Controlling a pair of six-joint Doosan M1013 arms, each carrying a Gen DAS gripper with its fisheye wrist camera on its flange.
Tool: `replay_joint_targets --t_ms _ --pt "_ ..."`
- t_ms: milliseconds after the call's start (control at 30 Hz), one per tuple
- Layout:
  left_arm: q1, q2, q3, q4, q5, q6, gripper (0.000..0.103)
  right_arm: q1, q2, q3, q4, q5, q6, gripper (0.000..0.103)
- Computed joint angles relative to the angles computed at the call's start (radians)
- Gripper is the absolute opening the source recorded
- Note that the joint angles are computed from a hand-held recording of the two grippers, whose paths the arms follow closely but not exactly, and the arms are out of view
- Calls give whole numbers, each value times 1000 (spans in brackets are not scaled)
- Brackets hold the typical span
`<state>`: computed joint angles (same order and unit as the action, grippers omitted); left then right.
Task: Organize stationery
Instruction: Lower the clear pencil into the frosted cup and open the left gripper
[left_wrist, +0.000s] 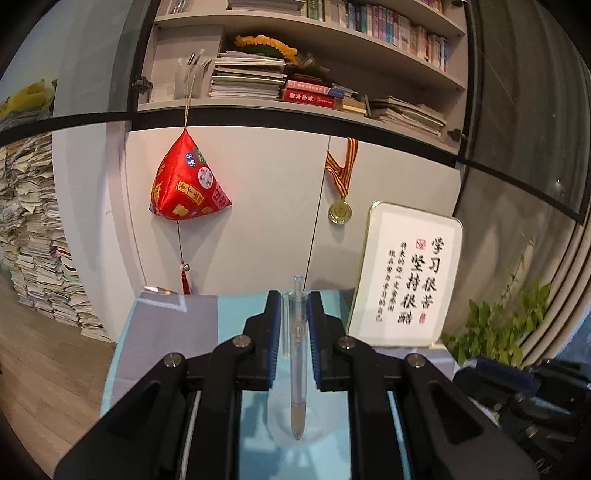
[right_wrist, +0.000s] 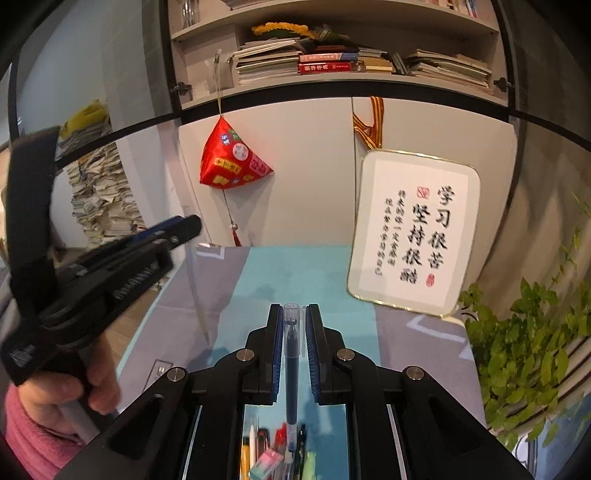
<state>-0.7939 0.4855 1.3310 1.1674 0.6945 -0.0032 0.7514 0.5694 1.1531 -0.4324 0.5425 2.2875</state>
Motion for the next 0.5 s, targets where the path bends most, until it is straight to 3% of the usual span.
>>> replay_joint_targets --t_ms 267,500 --pt "22 36 -26 0 0 4 13 -17 54 -114 -7 18 7 13" --pt "29 49 -12 -42 -17 32 13 -16 61 -125 -6 22 9 13"
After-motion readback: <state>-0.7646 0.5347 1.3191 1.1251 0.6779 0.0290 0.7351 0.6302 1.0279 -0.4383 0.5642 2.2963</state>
